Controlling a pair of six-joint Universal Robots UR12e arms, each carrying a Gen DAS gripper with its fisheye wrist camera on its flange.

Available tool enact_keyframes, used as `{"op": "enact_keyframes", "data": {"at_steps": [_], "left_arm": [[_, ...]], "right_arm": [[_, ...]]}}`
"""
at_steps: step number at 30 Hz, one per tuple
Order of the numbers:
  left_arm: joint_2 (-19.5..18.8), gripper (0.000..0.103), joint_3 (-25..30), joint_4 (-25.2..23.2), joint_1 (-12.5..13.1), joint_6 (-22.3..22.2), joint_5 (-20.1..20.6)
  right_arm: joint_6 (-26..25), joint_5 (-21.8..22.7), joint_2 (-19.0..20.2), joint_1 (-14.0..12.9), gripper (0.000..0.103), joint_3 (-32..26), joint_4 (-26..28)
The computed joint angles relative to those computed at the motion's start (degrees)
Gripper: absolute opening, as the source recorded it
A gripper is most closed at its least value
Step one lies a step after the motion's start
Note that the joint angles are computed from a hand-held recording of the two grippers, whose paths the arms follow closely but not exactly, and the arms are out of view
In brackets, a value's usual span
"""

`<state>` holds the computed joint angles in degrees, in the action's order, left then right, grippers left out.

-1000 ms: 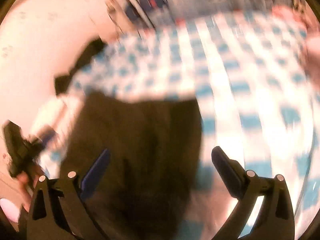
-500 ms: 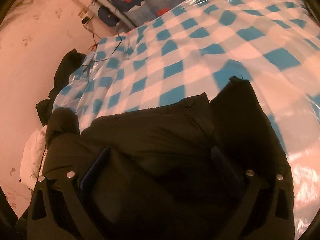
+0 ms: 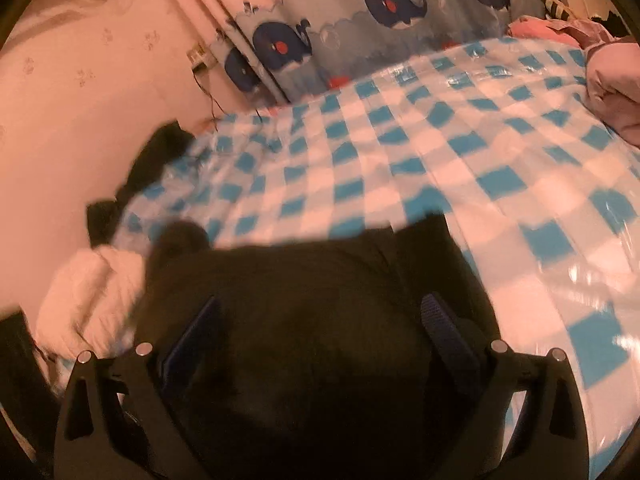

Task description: Fold large clothes

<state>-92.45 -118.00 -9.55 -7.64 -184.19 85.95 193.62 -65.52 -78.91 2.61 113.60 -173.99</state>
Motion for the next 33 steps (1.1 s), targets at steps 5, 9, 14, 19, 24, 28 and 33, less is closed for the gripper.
{"op": "enact_keyframes", "data": {"at_steps": [5,9,14,19,24,28,33], "left_arm": [[-0.2,0.082,0.0,0.5,-1.3,1.8,2.8],[-0.5,0.082,0.0,0.7,-1.9,2.7,4.4],[-0.4,0.083,-0.3,1.3,-2.2,2.7,6.1],[-0.4,0.083,-0.4,1.6,-2.0,2.4,5.9],[-0.7,0.084,0.1,0.8,-2.6,3.4,7.6],[-1.1,0.085,0.1,1.1,-2.7,3.3,7.9],[-1.0,0.085,-0.3,1.6,-2.5,2.4,7.3]], "right_arm": [[3.2,2.4,2.1,-0.7,0.096,0.3,1.3],[2.8,1.7,1.8,-0.6,0.096,0.5,1.8],[0.3,-4.4,-0.4,0.8,0.096,2.3,-9.3],[-7.1,-9.2,-0.5,3.5,0.096,2.6,-19.9],[-5.5,-3.2,1.7,2.8,0.096,-1.8,1.9],[-4.0,-1.7,0.9,1.9,0.096,-2.3,3.1],[-6.5,-2.8,1.3,2.5,0.096,-7.0,1.5]]}}
